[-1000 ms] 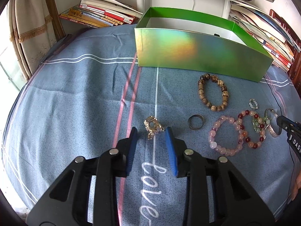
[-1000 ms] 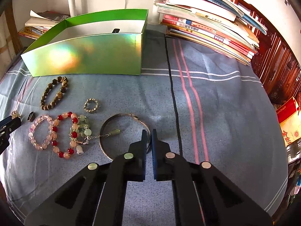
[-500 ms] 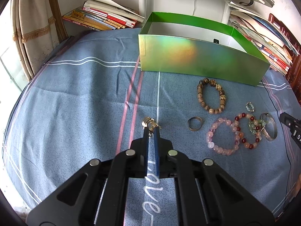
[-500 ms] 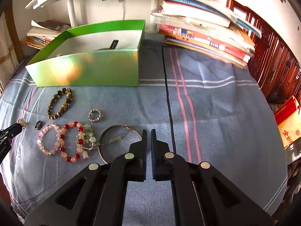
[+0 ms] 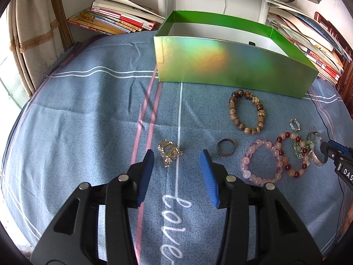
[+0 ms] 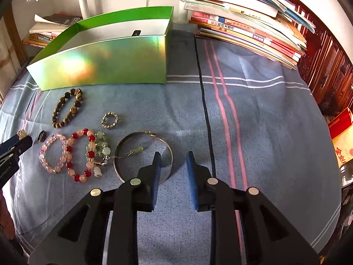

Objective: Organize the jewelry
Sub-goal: 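Lift the gold charm with the left tool while the right tool grasps the silver bangle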

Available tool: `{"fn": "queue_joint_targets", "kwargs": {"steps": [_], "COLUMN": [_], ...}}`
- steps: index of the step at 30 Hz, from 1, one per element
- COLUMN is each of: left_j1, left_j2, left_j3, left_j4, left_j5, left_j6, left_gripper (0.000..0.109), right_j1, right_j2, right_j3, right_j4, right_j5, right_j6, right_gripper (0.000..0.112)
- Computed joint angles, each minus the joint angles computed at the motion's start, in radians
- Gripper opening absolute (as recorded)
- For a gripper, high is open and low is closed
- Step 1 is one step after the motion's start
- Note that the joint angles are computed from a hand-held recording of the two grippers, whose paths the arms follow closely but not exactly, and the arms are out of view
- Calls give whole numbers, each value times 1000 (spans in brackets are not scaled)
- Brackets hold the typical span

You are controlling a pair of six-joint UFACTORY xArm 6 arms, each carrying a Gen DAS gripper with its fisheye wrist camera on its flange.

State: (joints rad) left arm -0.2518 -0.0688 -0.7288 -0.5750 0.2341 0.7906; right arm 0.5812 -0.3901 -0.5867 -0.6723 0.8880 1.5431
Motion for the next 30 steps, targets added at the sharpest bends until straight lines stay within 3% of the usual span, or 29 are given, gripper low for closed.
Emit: {"fn": "queue_joint_targets", "kwargs": {"steps": [9,11,13,18,30], "left_j1": [-9,-6,-7,-8,6], "left_j2": [6,6,0,-11,-107], "left_j3": [4,-3,0,14,30], "left_j4": [9,-16,-33,-7,-143], "left_j5": [-15,4,11,2,34], "left_j6": [-3,20,39,21,152], "left_gripper": [47,42,22,20,19], "right_j1": [6,6,0,-2,19], "right_j2": [7,4,-1,3,-51], "right_j3": [-6,0,11,12,-25], "right_j4": [11,5,-1,-10,-94], "right_j5": [-14,-33,-70,-118,-22], "right_j6": [-9,-8,-11,-22,20], "right_gripper": [23,14,5,3,4]}}
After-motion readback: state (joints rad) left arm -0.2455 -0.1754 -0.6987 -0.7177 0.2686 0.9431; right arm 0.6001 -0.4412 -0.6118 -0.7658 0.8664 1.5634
